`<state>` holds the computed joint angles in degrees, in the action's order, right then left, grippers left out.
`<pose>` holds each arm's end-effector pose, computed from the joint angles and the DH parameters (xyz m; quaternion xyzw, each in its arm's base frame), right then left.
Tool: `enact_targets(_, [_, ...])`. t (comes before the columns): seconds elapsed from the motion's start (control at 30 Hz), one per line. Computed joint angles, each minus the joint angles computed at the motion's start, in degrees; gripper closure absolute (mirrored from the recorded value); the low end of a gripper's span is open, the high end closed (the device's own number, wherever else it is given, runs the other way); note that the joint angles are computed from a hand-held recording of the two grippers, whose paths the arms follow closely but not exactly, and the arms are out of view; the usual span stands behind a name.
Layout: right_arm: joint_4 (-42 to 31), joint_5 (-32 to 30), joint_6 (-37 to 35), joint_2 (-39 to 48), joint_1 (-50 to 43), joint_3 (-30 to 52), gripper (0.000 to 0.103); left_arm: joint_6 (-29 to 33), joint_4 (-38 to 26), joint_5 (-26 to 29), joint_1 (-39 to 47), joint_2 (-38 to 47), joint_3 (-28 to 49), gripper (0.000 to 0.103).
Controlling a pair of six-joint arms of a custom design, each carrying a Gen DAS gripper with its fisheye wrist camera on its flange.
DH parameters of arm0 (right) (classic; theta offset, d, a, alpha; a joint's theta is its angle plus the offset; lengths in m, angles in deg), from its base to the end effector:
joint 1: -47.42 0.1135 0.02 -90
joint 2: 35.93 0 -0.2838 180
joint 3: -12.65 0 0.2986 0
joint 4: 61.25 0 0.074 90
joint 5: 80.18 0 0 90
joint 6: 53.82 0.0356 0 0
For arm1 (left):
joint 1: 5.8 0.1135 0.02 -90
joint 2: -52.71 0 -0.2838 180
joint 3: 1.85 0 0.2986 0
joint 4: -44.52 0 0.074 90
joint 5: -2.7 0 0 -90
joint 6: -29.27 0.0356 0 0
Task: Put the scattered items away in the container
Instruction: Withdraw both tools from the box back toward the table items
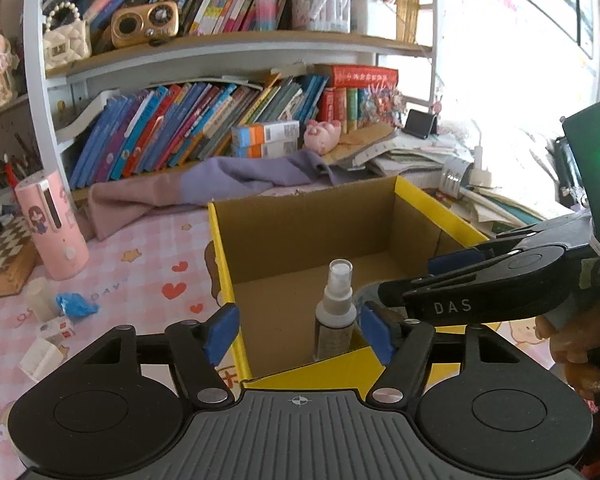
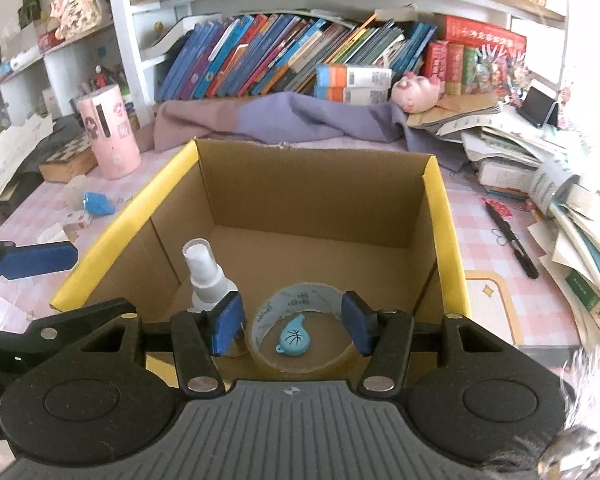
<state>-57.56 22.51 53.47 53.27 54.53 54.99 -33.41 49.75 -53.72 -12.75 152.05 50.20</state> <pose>0.2982 0.0293 0.1050 0.1247 0.9045 -0.0157 0.4075 0.3406 -0.0614 0.1047 0.3699 0.8014 -0.1910 0.4295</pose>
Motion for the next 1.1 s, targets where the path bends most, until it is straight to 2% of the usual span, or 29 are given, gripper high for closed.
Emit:
enact_targets(0.23, [-2.1,10.1,7.1,-3.4,6.6,-1.6,0.049,4.6,-2.4,7.1,4.8,-0.7,0.0,0.034])
enact_targets(0.47, [-6.9,21.8,15.0,-5.3,15.8,-1.7,0.049,11.7,-8.0,13.9,10.2,-1.1,1.0,0.031])
enact_targets(0.77, [-19.4,33.5,31.2,-4.2,28.2,2.0,0.046,25.0,-21.8,20.4,18.3,-0.7,4.4,0.031])
enact_targets(1.1, [-33.9,38.5,49.4,3.3,39.4,9.8,0.045,40.6,-37.7,22.7,26.5,2.7,9.5,0.03])
